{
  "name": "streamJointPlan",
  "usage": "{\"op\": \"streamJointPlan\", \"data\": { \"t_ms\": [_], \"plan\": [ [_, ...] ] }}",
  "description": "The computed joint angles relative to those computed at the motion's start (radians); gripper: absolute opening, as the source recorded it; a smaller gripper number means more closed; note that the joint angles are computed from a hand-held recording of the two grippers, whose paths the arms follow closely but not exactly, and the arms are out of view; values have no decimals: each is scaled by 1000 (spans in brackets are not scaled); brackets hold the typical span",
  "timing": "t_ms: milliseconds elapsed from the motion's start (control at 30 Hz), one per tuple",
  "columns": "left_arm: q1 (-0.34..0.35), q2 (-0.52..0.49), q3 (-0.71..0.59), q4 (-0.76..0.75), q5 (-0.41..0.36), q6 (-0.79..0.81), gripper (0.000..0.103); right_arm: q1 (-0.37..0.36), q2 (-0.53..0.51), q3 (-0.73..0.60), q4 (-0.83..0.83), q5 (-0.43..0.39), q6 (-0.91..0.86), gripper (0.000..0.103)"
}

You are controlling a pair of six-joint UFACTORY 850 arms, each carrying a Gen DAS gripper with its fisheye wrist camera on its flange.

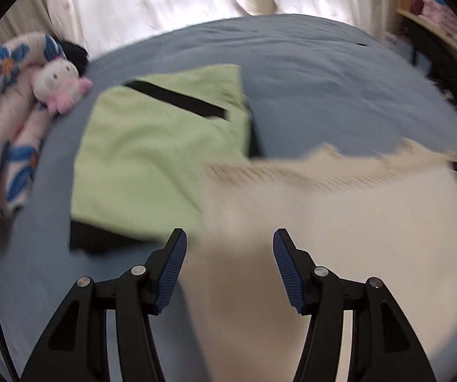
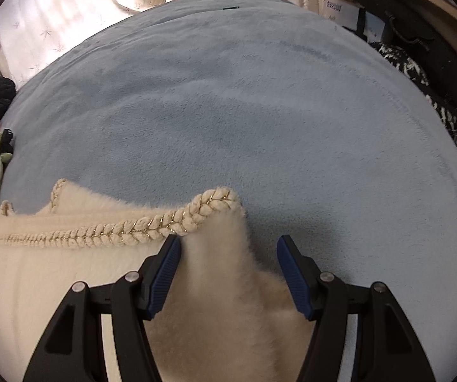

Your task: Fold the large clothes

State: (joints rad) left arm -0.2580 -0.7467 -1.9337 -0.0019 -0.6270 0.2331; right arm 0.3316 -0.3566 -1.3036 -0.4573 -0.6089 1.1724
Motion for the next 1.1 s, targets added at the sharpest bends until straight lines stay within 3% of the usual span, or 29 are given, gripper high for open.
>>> {"op": "streamJointPlan", "data": {
  "t_ms": [67, 200, 267, 300, 333, 400, 500, 567, 700, 833, 967, 1000, 1100],
  "plan": [
    [2, -74, -92, 27, -21, -30, 55, -9, 4, 7, 24, 19, -24, 63],
    [11, -169, -202, -118, -101, 119, 51, -9, -4, 4, 29, 28, -30, 63],
    [5, -152, -151, -142, -54, 146, 31, 1, -9, 0, -10, 18, -6, 60],
    [0, -124, -103, -133, -4, 125, 10, 8, -5, 6, -31, 39, -2, 40],
    [-6, -91, -51, -82, 54, 63, 7, 16, -4, 5, -46, 38, 2, 29],
    [-13, -46, 18, -47, 113, -7, 6, 51, -20, -23, -149, -45, 74, 12],
    [-13, 54, 145, -40, 210, -53, 5, 89, -13, -35, -243, -111, 142, 8],
    [-2, 115, 205, -95, 224, -35, 5, 105, 29, -9, -314, -108, 224, 8],
    [24, 228, 283, -224, 149, 40, 5, 119, 119, 30, -380, -71, 323, 8],
    [30, 273, 284, -148, 95, -6, 5, 127, 136, 10, -429, -84, 349, 8],
    [41, 150, 134, -15, -2, -181, 5, 96, 61, -40, -368, -85, 314, 8],
    [40, 96, 80, 44, -34, -255, 0, 91, 35, -54, -343, -93, 300, 8],
    [36, -79, -90, 225, -155, -436, 0, 73, -68, -116, -236, -164, 222, 8]
  ]
}}
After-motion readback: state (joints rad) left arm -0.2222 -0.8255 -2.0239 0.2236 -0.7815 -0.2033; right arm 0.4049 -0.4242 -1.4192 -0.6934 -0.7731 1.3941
